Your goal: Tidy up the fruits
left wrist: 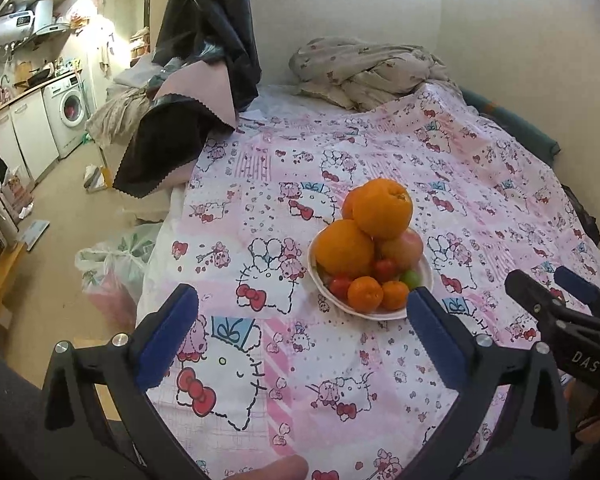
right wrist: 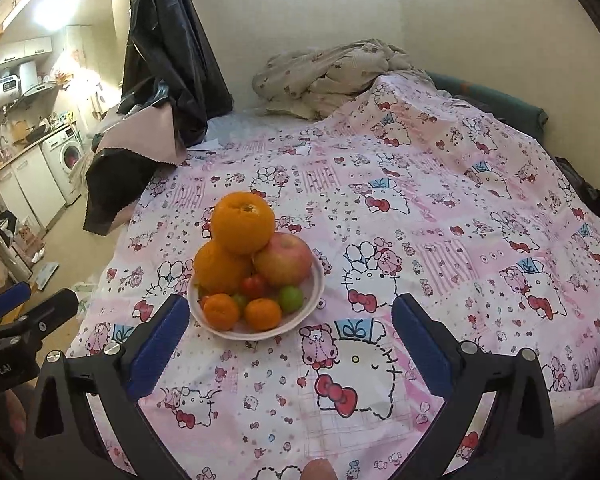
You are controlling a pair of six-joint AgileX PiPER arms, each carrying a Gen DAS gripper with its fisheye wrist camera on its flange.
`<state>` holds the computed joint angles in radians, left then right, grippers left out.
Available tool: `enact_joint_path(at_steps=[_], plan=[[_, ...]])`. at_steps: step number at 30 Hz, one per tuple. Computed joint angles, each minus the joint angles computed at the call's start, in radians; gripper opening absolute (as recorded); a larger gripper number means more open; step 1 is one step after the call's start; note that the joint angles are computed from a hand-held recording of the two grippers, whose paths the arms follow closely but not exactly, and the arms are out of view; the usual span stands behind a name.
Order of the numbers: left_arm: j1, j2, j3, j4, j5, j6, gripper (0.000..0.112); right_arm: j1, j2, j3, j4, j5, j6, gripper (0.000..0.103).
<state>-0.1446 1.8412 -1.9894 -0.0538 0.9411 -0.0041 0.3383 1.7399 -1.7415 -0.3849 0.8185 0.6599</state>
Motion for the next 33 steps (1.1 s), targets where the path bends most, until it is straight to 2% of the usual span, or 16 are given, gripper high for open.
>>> enact_joint_path(at_steps=[33], plan=[[0.005,0.000,-0.002,-0.003,0.006,-0.007,0.103,0.000,0.012,-0.027,0.001,0.013,-0.013,0.103]])
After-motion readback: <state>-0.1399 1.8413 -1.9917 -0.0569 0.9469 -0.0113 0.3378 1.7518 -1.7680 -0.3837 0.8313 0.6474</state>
